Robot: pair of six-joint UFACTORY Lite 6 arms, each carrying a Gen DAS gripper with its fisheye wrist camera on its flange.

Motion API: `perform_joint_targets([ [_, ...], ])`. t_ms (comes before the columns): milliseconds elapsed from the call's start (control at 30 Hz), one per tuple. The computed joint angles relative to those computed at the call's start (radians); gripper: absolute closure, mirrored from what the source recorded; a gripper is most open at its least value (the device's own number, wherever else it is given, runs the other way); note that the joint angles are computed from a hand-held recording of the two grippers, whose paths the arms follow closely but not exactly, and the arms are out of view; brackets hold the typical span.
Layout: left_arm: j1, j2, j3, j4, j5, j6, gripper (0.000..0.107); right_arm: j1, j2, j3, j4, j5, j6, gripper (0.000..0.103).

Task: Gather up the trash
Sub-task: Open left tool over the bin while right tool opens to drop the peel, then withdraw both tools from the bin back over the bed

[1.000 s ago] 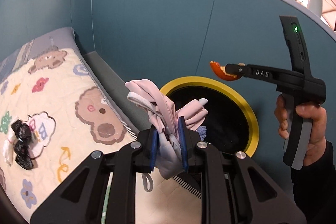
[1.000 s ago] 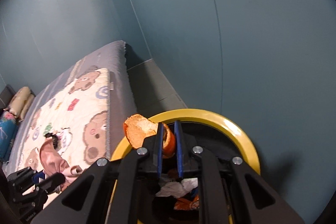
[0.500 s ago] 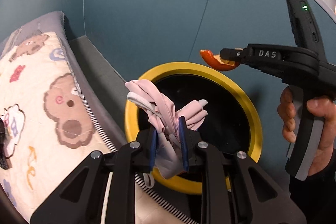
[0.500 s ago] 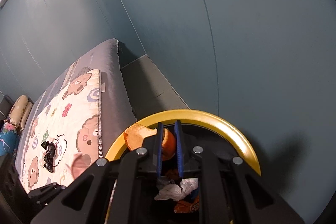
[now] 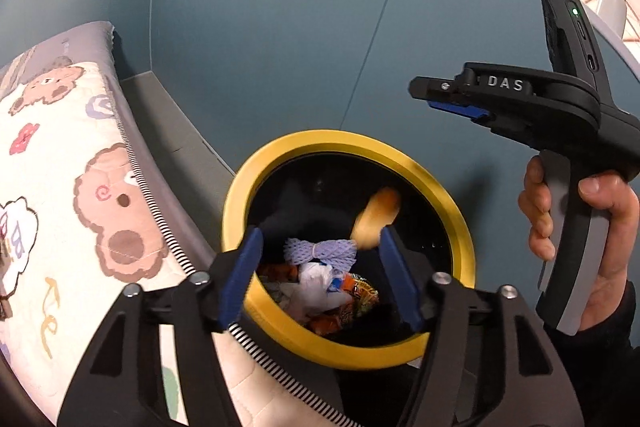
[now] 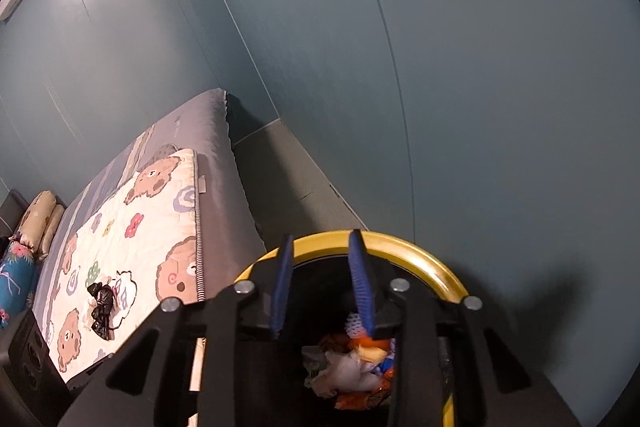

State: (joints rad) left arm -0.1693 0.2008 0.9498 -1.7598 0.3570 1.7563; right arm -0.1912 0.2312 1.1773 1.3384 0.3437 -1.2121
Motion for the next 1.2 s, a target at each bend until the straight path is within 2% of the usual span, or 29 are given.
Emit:
perform_joint_targets([
  [67, 0.034, -0.025, -0.029, 0.005, 0.016, -0.004, 0.040, 0.002, -0.024, -0.018, -0.018, 0.001, 0.018, 0.064],
  [267, 0.157, -0.119, -0.126, -0.013, 0.044, 0.057, 0.029, 0.037, -0.100, -0.086, -0.044, 0.007, 0.058, 0.054],
  [367, 0.225, -0.139, -0.147, -0.012, 0.064, 0.082, 0.026, 0.102, -0.135, -0.101, -0.097, 0.000, 0.126, 0.053],
  [667, 0.562, -0.153, -0.150, 0.124, 0.185, 0.076, 0.023, 0.353, -0.134, -0.052, -0.253, -0.056, 0.346, 0.048],
  [767, 0.698, -0.114, -0.097, 0.180, 0.228, 0.068, 0.022, 0.444, -0.088, 0.001, -0.327, -0.074, 0.445, 0.048],
  [933, 0.914, 0.048, 0.082, 0.277, 0.276, 0.052, 0.022, 0.583, 0.047, 0.148, -0.510, -0.075, 0.664, 0.048],
  [1133, 1.060, 0.339, 0.412, 0.398, 0.274, -0.039, 0.022, 0.708, 0.301, 0.441, -0.676, 0.004, 0.873, 0.048],
  [1200, 1.082, 0.433, 0.517, 0.442, 0.263, -0.078, 0.023, 0.741, 0.423, 0.594, -0.732, 0.058, 0.950, 0.048],
])
